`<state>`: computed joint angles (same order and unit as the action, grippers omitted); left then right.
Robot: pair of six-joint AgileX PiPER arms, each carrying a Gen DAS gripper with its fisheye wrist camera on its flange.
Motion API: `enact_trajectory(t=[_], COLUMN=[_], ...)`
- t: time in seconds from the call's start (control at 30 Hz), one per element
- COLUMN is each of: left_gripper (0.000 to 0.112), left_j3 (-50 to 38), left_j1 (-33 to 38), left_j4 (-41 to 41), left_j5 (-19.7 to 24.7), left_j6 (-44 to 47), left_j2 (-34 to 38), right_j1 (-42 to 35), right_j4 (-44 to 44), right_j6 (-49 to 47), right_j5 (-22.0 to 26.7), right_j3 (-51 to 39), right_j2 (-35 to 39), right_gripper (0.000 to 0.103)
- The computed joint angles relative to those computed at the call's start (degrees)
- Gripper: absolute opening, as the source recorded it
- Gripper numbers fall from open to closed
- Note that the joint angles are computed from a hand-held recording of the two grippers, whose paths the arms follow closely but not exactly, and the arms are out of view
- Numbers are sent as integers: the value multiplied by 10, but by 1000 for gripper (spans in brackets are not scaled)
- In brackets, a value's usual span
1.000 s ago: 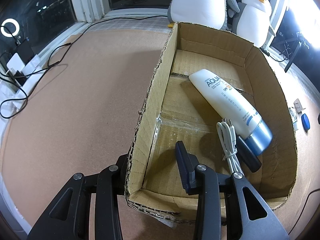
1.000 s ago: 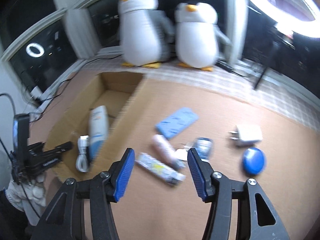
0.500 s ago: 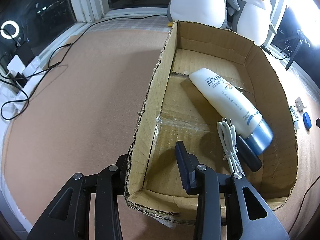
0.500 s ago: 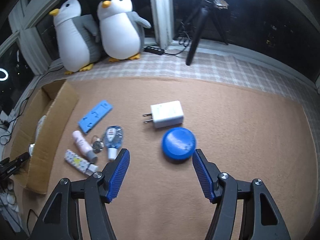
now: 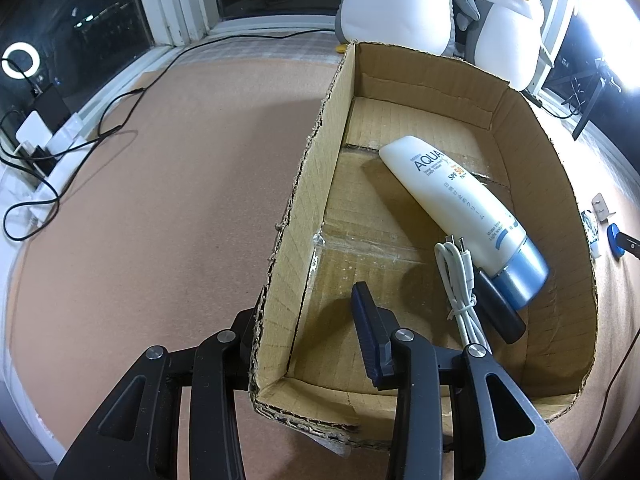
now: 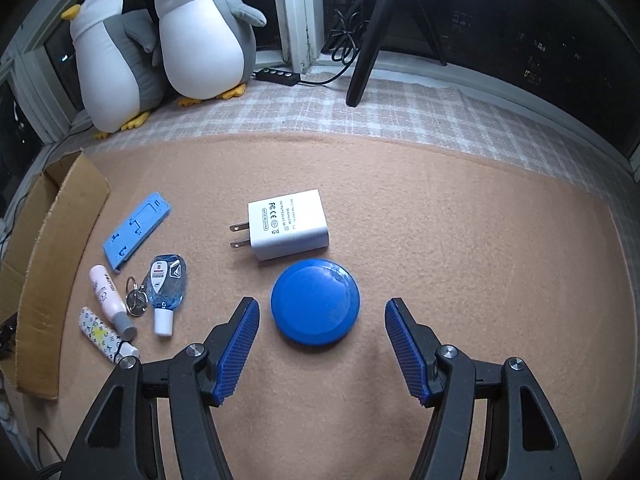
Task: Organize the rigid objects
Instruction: 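Move the right gripper back and close it on the blue round tin, then carry the blue tin into the box and open the right gripper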
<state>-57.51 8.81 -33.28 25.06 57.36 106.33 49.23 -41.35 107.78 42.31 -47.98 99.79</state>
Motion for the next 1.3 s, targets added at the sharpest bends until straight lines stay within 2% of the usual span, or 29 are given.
enact_trajectory(t=[0.27, 0.33, 0.57, 0.8, 1.1, 1.3], left_gripper=[37, 37, 37, 37, 37, 37], left_j3=[0, 0, 0, 0, 0, -2], left_j1=[0, 0, 0, 1, 0, 1], left_j4=[-1, 0, 0, -1, -5, -12], left_j5=[0, 0, 0, 0, 1, 5], left_j6=[1, 0, 0, 2, 3, 9], left_j2=[0, 0, 0, 0, 0, 2], right_j1=[-17, -19, -27, -27, 7, 35], right_j4=[11, 16, 26, 27, 24, 17], right_j6=[-30, -37, -57, -58, -37, -63], right_j5=[-13, -16, -20, -21, 25, 79], right_j3=[-17, -16, -15, -13, -26, -92], right_j2=[27, 29, 29, 27, 6, -4], right_gripper=[60, 54, 47, 46, 46, 46])
